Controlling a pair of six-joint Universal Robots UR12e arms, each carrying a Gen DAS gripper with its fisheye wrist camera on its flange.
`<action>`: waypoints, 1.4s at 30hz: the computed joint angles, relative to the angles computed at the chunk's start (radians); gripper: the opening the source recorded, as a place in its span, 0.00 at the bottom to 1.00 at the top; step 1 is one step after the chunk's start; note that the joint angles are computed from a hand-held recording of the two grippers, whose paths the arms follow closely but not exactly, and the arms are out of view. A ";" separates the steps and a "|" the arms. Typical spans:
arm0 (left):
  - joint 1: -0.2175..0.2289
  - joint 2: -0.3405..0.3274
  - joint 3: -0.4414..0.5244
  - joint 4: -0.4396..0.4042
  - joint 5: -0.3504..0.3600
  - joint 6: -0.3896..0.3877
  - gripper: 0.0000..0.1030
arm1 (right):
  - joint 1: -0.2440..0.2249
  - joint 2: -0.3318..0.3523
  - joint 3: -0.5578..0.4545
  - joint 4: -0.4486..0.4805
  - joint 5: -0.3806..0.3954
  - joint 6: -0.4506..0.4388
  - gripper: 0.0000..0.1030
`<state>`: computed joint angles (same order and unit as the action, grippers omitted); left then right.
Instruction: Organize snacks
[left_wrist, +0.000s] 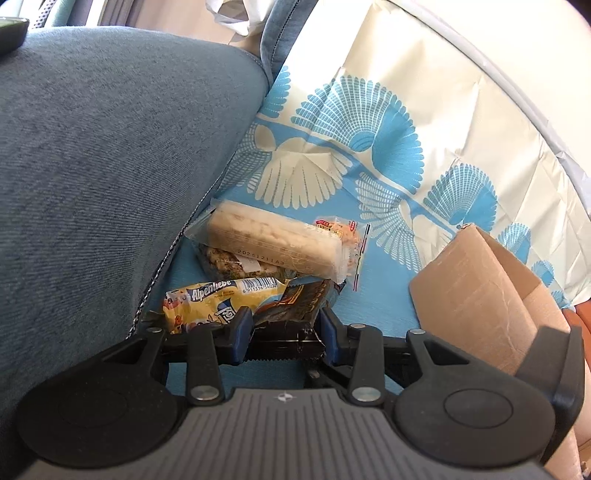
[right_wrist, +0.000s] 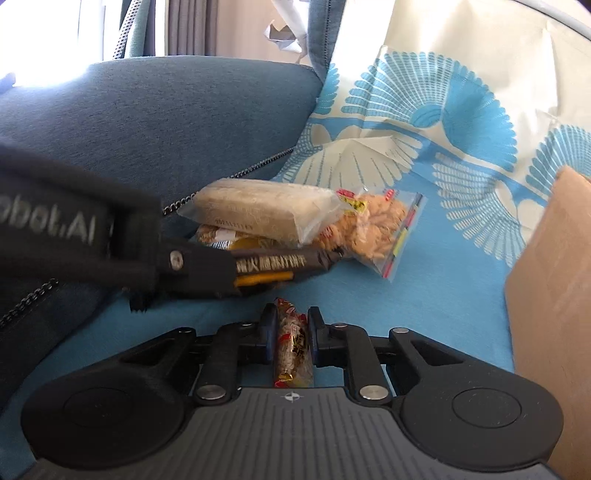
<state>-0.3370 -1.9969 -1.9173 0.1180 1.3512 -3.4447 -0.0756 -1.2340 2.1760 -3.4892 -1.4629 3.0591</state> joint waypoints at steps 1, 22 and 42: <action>0.000 0.003 -0.003 0.002 -0.001 0.001 0.43 | 0.003 -0.005 0.006 -0.001 -0.013 0.007 0.17; -0.017 0.082 0.005 -0.338 0.084 0.102 0.59 | -0.016 -0.090 0.036 0.177 -0.059 0.246 0.36; -0.065 0.003 0.085 -0.336 0.203 0.185 0.93 | -0.027 -0.279 0.147 0.313 0.013 0.046 0.19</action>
<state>-0.4019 -1.9943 -1.8321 -0.2183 1.5544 -3.2600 -0.1026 -1.5135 2.3226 -3.1757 -1.4502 3.1050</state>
